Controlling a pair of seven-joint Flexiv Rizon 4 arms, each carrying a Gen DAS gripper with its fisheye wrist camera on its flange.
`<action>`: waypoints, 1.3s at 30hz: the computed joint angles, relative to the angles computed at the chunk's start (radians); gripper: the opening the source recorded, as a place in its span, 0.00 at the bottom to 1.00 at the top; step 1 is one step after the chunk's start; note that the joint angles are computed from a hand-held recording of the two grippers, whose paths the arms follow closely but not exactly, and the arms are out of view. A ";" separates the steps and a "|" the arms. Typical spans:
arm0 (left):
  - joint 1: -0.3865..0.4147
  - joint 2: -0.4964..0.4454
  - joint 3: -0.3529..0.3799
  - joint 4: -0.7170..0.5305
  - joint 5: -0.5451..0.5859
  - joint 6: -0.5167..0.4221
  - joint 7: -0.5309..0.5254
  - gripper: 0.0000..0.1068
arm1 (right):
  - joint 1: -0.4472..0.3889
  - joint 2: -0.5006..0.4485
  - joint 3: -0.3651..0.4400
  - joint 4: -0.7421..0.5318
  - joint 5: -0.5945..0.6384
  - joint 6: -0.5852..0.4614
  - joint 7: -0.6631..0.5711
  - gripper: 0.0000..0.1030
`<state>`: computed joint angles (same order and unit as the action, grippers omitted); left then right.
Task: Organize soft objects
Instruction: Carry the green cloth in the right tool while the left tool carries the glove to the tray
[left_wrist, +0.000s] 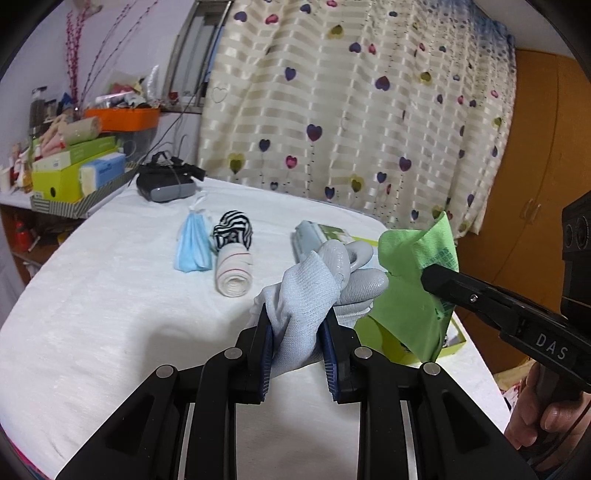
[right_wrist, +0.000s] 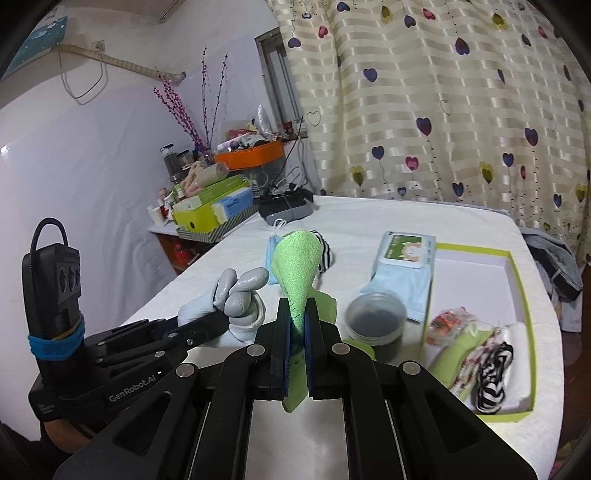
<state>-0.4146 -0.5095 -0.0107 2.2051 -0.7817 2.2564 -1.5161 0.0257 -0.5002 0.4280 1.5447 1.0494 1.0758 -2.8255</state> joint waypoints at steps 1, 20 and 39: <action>-0.001 0.001 -0.002 -0.001 0.004 0.000 -0.001 0.21 | -0.003 0.002 0.000 0.001 0.002 0.000 0.000 0.06; -0.040 -0.014 -0.006 -0.061 0.007 -0.028 0.039 0.21 | -0.034 0.039 -0.037 0.029 0.070 -0.010 -0.055 0.06; -0.083 -0.071 0.017 -0.197 -0.070 -0.106 0.156 0.21 | -0.069 -0.018 -0.045 -0.040 0.036 -0.042 -0.007 0.06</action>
